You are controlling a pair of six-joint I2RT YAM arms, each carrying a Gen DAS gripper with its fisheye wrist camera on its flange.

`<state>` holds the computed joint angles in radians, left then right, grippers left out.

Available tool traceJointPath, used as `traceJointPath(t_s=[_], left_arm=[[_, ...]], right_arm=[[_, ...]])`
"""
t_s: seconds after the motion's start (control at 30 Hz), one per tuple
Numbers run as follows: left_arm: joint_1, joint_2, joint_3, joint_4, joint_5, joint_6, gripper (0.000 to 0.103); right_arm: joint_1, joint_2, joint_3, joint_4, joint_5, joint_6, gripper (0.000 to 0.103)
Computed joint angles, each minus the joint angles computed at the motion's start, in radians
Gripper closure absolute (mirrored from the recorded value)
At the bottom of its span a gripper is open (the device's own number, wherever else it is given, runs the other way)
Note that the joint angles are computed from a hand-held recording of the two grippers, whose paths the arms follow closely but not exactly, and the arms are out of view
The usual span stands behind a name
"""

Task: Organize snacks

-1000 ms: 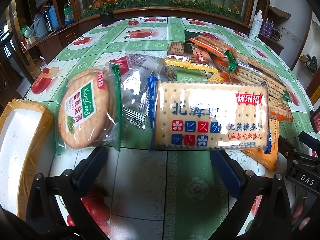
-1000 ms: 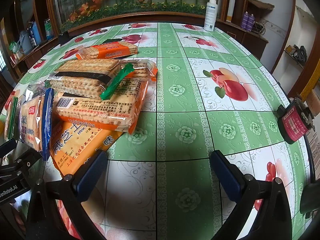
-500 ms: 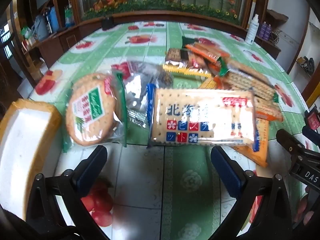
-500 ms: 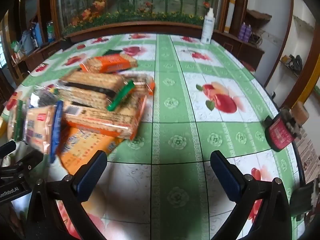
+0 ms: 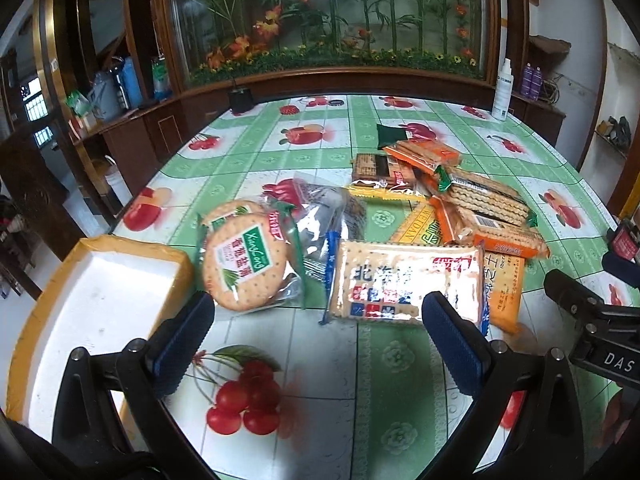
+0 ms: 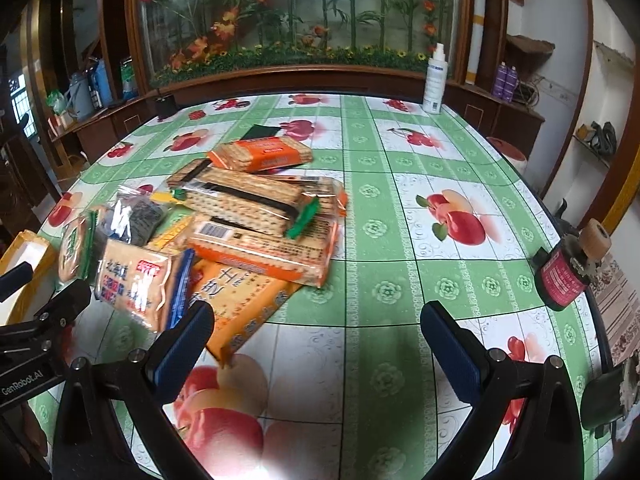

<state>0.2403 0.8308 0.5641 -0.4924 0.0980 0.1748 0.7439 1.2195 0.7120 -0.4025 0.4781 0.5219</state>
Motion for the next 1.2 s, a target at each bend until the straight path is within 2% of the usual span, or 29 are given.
traceJointPath(t_s=[0.17,0.33,0.47,0.67,0.73,1.0,1.13,1.2], left_arm=[[0.078,-0.013,0.021,-0.038,0.098,0.022,0.0],[0.143,-0.024,0.031,-0.047,0.157,0.055,0.0],[0.163,-0.004,0.038,-0.051,0.178,0.065,0.0],[0.167,-0.002,0.033,-0.048,0.178,0.07,0.0],[0.175,0.004,0.032,-0.042,0.177,0.072,0.0],[0.221,0.018,0.035,-0.038,0.2,0.096,0.0],[0.233,0.033,0.041,-0.037,0.203,0.107,0.0],[0.242,0.041,0.045,-0.039,0.208,0.114,0.0]], right_arm=[[0.031,-0.024,-0.001,-0.008,0.013,-0.001,0.0],[0.03,-0.051,-0.014,0.01,-0.013,-0.01,0.0],[0.029,-0.064,-0.027,0.031,-0.053,-0.021,0.001],[0.039,-0.046,-0.014,0.031,-0.055,-0.045,0.001],[0.038,-0.019,0.006,0.029,-0.061,-0.063,0.001],[0.054,0.132,0.127,0.02,0.074,-0.142,0.0],[0.017,0.181,0.167,0.045,0.019,-0.186,0.0],[0.011,0.228,0.204,0.044,0.025,-0.212,0.0]])
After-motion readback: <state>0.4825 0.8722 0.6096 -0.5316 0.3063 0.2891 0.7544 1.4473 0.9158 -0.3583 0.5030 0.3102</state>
